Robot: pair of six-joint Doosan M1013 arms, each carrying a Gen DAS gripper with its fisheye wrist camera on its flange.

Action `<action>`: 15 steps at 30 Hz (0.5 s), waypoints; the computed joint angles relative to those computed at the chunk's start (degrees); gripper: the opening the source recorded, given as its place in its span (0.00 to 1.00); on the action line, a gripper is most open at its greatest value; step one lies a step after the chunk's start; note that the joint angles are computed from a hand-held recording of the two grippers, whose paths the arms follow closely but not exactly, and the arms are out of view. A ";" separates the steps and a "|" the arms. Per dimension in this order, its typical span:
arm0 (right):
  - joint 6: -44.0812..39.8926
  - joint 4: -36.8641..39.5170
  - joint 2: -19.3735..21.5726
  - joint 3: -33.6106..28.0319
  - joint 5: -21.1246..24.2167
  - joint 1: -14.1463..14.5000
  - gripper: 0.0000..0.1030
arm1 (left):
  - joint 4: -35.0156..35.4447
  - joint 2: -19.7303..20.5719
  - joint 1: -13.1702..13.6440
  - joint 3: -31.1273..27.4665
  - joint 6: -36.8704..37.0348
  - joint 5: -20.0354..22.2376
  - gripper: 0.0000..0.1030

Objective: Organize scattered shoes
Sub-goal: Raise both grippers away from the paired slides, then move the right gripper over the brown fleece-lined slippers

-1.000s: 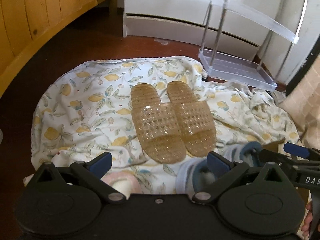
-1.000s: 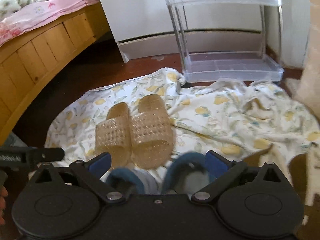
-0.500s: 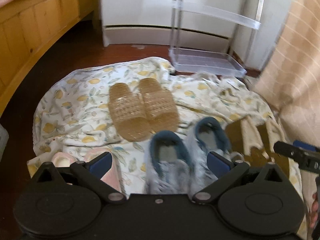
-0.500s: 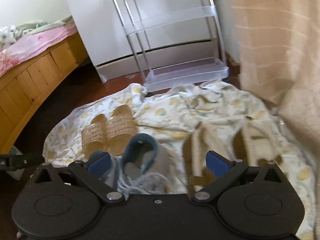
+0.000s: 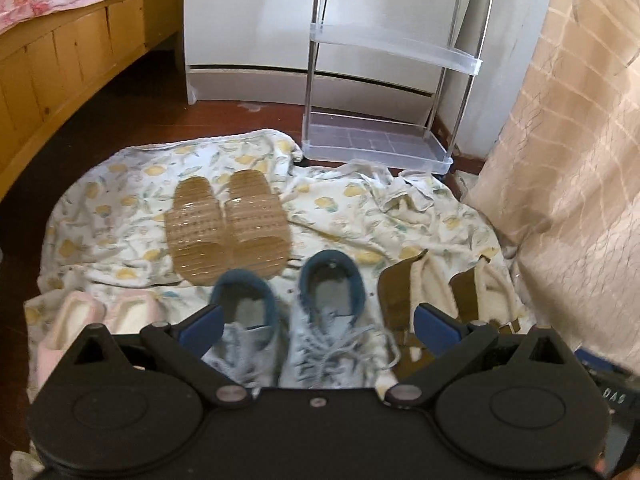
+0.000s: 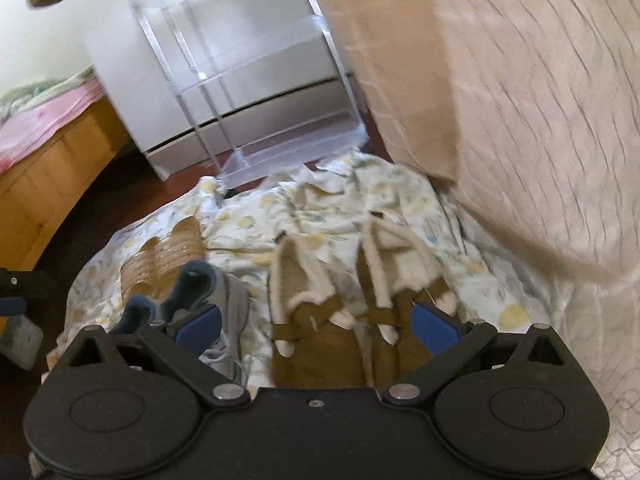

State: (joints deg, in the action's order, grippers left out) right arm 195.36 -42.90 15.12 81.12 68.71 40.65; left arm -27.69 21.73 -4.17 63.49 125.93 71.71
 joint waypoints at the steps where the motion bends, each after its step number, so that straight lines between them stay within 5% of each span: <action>1: 0.87 0.62 -0.61 0.87 -1.05 -0.42 0.99 | 0.83 0.23 -0.47 -0.69 -0.67 0.77 0.99; 7: -0.99 4.14 -3.40 0.73 -3.50 -3.13 0.97 | 5.07 3.85 -3.38 -11.26 -6.82 8.48 0.99; 15: -27.31 14.95 -2.29 -9.22 1.78 -8.97 0.97 | 6.94 9.81 -5.62 -27.95 -13.53 16.35 0.99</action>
State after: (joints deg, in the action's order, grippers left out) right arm 168.05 -27.95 12.83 71.90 70.49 31.67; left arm -20.75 31.53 -9.78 35.55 112.39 88.07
